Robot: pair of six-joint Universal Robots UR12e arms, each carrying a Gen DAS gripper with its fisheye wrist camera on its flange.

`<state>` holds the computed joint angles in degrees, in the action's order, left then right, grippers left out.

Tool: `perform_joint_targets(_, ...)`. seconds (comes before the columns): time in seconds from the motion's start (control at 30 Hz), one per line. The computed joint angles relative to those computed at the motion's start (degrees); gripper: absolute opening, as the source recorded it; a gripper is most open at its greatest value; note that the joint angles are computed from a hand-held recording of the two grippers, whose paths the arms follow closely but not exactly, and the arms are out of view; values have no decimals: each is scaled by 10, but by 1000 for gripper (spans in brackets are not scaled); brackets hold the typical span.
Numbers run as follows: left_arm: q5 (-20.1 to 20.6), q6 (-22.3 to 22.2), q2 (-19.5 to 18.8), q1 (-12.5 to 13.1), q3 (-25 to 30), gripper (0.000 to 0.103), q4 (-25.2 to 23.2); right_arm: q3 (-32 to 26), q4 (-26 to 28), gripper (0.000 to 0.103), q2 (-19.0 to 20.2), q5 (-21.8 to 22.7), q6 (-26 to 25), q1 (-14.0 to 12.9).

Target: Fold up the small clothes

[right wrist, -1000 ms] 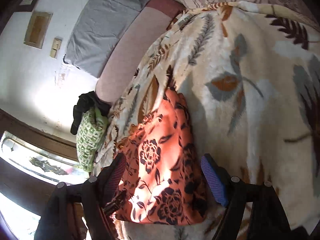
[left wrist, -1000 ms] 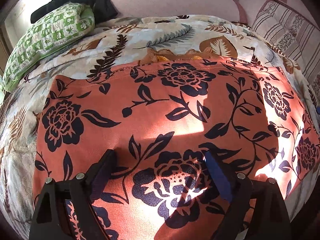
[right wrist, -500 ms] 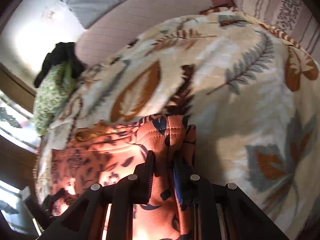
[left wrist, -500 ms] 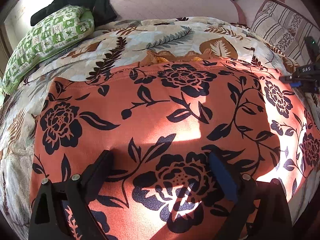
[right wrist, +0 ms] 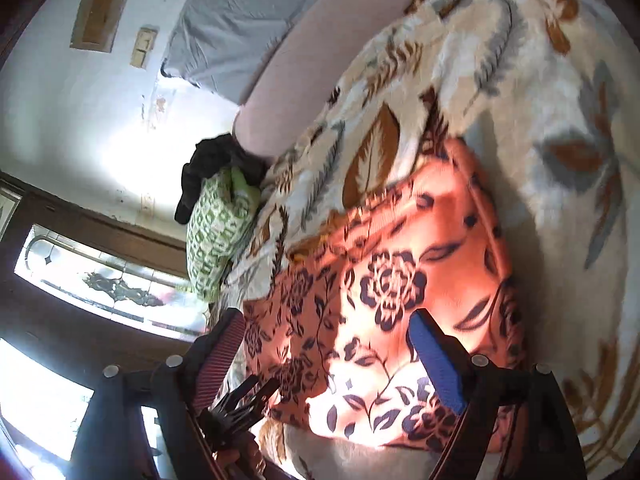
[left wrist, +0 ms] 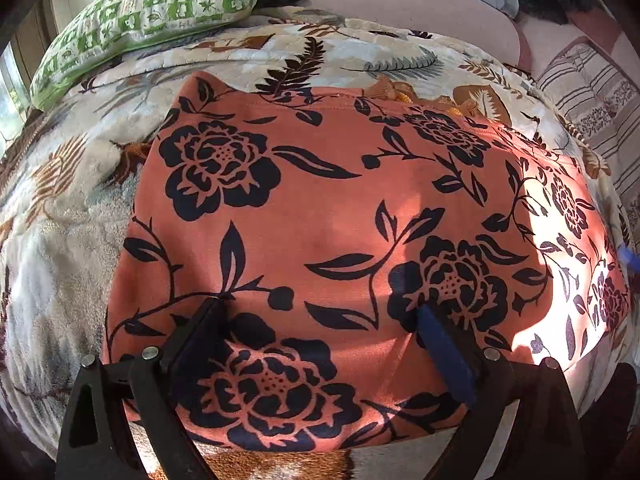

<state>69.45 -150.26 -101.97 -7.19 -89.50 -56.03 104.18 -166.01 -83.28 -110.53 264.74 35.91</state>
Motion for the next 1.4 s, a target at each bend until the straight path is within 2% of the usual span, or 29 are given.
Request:
perform_joint_targets(0.03,-11,-1,4,5,3,96,-7,2,33,87,4,37,22,-7)
perform_joint_targets(0.07,-40,-6,8,14,9,96,-24,1,79,87,9,58,58,-10)
perform_joint_targets(0.1,-86,-14,14,29,9,96,-31,-3,100,87,11,55,73,-4)
perform_joint_targets(0.13,-123,-25,21,44,7,96,-27,-8,98,88,13,28,65,3)
perform_joint_targets(0.2,-166,-44,31,69,-1,96,-11,-17,111,88,14,13,54,8)
perform_joint_targets(0.27,-178,-64,31,87,1,96,-21,-21,118,88,14,11,62,7)
perform_joint_targets(0.37,-186,-99,14,108,11,95,-86,-25,109,88,16,3,56,12)
perform_joint_targets(0.4,-187,-106,5,111,17,82,-122,-26,102,88,17,0,51,15)
perform_joint_targets(0.43,-175,-107,-4,110,25,42,-164,-25,98,88,18,5,48,16)
perform_joint_targets(0.47,-162,-119,-11,111,29,20,-183,-25,102,88,19,14,52,15)
perform_joint_targets(0.53,-190,-130,-8,119,24,14,-193,-21,109,88,19,23,74,15)
perform_joint_targets(0.7,-177,-91,27,114,1,12,-129,-16,105,87,17,19,79,16)
perform_joint_targets(0.73,-150,-97,17,106,8,13,-137,-16,106,87,17,19,78,16)
perform_joint_targets(0.77,-128,-92,0,103,17,13,-166,-16,108,87,17,20,78,15)
perform_joint_targets(0.87,-142,-105,-2,109,21,17,-171,-16,112,87,16,24,78,14)
perform_joint_targets(0.97,-119,-86,16,99,16,26,-99,-13,106,87,14,28,72,13)
perform_joint_targets(1.03,-130,-81,16,97,24,37,-71,-9,98,87,13,30,71,13)
perform_joint_targets(1.1,-143,-67,3,87,48,42,-64,-9,98,87,12,32,70,12)
perform_joint_targets(1.17,-150,-43,-20,74,80,42,-72,-9,99,87,12,36,67,11)
perform_joint_targets(1.27,-158,-14,-68,53,144,42,-125,-6,91,87,11,37,63,11)
perform_joint_targets(1.33,-130,-2,-101,34,178,42,-136,-2,85,87,9,38,65,11)
perform_joint_targets(1.37,-106,-5,-118,25,192,42,-133,-1,83,87,9,39,67,11)
perform_joint_targets(1.4,-64,-12,-134,16,206,42,-128,0,81,87,8,40,70,10)
